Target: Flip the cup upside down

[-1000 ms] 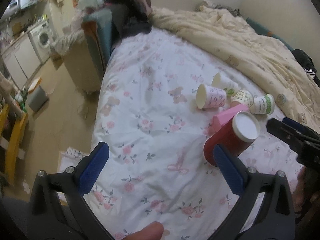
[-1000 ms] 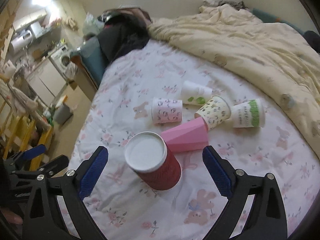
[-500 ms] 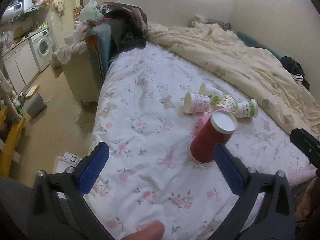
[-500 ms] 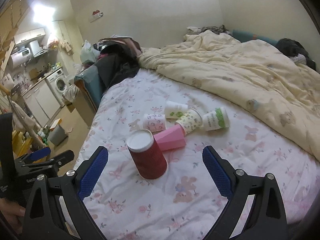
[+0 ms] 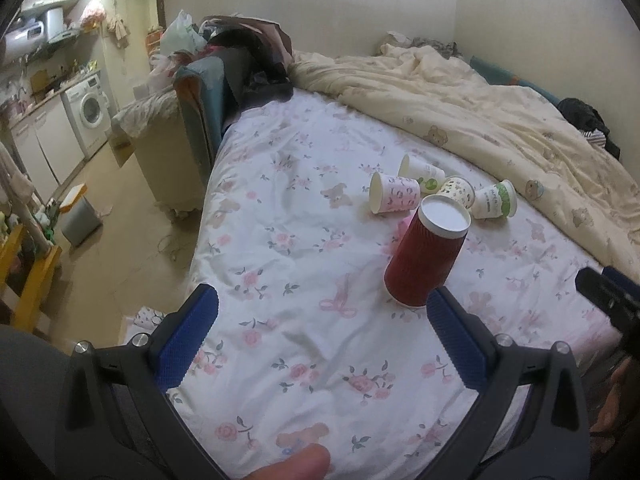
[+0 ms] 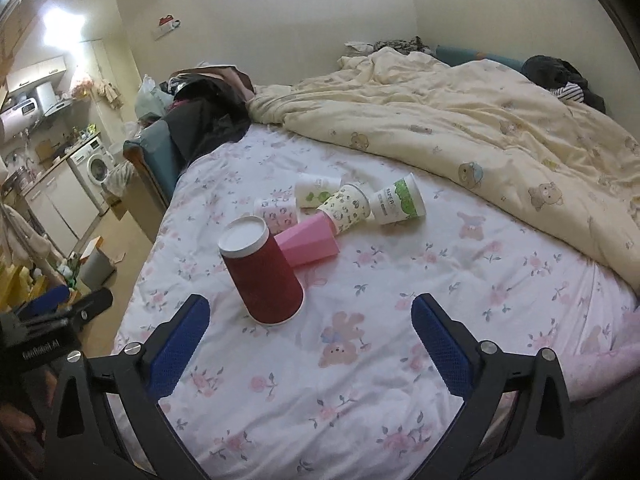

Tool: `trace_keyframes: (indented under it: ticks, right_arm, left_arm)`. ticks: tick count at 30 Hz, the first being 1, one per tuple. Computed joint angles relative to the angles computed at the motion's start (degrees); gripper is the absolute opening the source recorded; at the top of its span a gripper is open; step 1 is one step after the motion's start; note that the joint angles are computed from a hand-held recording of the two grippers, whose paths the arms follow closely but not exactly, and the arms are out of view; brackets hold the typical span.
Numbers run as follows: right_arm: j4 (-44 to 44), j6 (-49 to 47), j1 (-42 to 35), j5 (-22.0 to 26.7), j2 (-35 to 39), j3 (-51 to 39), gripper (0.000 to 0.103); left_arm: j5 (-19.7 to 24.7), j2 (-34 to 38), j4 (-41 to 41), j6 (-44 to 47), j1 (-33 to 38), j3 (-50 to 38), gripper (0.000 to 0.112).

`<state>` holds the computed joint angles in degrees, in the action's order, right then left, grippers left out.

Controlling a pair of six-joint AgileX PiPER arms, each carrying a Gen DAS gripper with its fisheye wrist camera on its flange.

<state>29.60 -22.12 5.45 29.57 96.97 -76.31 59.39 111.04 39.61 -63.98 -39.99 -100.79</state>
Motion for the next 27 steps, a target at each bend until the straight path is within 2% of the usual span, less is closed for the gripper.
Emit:
trace_keyframes:
  ticks: [15, 27]
  right_arm:
    - [-1.8, 1.2, 1.5, -0.4, 1.7, -1.0, 0.103]
    - [-0.6, 0.8, 1.2, -0.2, 2.3, -1.6, 0.103]
  left_arm:
    - [-3.5, -1.2, -1.4, -0.3, 0.4, 1.7, 0.103]
    - [-3.3, -0.7, -1.6, -0.2, 0.2, 1.0, 0.103]
